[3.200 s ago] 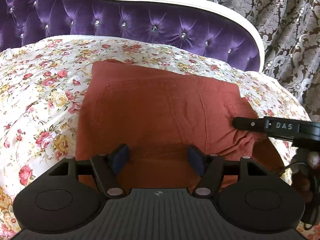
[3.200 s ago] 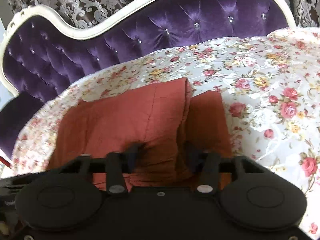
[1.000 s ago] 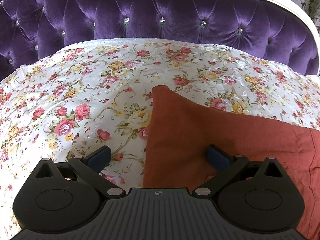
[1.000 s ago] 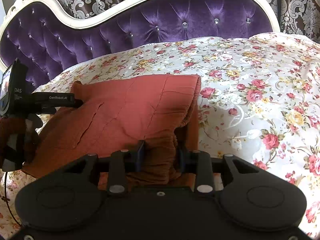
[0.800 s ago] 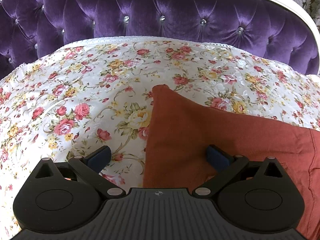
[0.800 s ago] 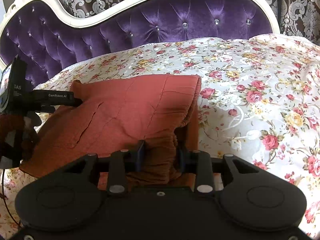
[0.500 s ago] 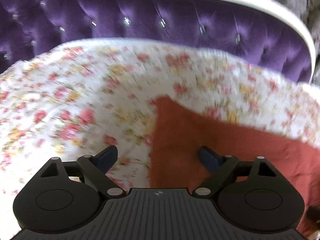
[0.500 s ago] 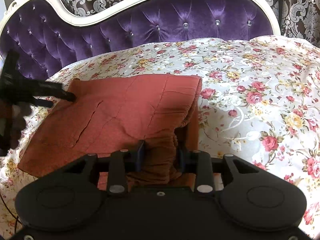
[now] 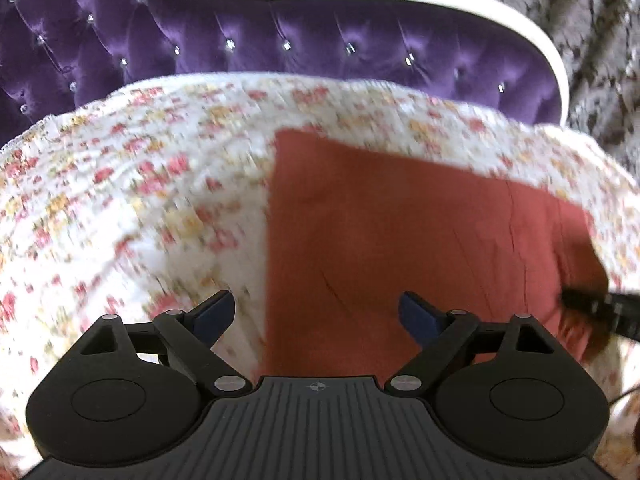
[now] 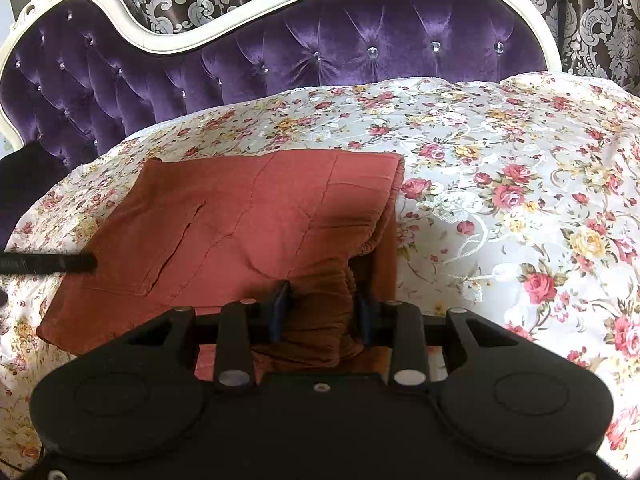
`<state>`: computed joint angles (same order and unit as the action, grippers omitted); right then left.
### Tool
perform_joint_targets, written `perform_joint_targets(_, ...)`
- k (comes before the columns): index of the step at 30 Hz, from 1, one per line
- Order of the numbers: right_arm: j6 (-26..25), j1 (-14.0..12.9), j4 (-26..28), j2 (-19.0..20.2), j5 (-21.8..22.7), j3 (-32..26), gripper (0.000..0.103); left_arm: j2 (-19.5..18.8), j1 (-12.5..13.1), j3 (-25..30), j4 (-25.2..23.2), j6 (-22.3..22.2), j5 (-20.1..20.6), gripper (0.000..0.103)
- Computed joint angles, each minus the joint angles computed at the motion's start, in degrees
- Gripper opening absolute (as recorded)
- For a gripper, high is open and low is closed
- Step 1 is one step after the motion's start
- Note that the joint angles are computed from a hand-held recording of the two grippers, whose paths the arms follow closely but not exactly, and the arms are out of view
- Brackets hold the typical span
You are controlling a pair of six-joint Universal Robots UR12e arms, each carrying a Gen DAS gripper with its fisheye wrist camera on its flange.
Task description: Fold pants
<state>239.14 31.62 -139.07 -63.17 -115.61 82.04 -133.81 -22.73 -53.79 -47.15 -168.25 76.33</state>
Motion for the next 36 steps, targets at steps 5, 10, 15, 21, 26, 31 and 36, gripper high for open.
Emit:
perform_joint_targets(5,0.02,0.56,1.08,-0.20,-1.15,-0.39,0.049,-0.22,0.43,-0.56,-1.30,-2.27,-1.45,0.094)
perform_joint_targets(10,2.97,0.91,0.93,-1.24,-0.98,0.88,0.063,-0.03,0.36,-1.20,-0.62,-0.41,-0.81,0.098)
perform_joint_targets(15,9.27,0.16,-1.19,-2.86,1.43,3.22,0.070,-0.38,0.36,-0.96,-0.40,-0.24,-1.24,0.103)
perform_joint_targets(21,7.03,-1.21,-5.12,-2.33,4.04,4.14,0.072,-1.23,0.30,0.61,-1.54,-0.18,-1.44,0.103)
perform_joint_targets(26,2.90,-1.91,-3.44,-0.96,5.53,1.93,0.075,-1.98,0.19,1.95,-2.20,-0.20,-1.71,0.103)
perform_joint_targets(31,0.38,-1.93,2.56,0.73,5.73,-1.97,0.086,-2.87,-0.07,3.70,-3.39,-0.66,-1.40,0.103)
perform_joint_targets(36,-1.35,-1.69,5.65,2.07,5.70,-4.34,0.101,-3.27,-0.18,4.50,-3.98,-0.49,-1.33,0.103)
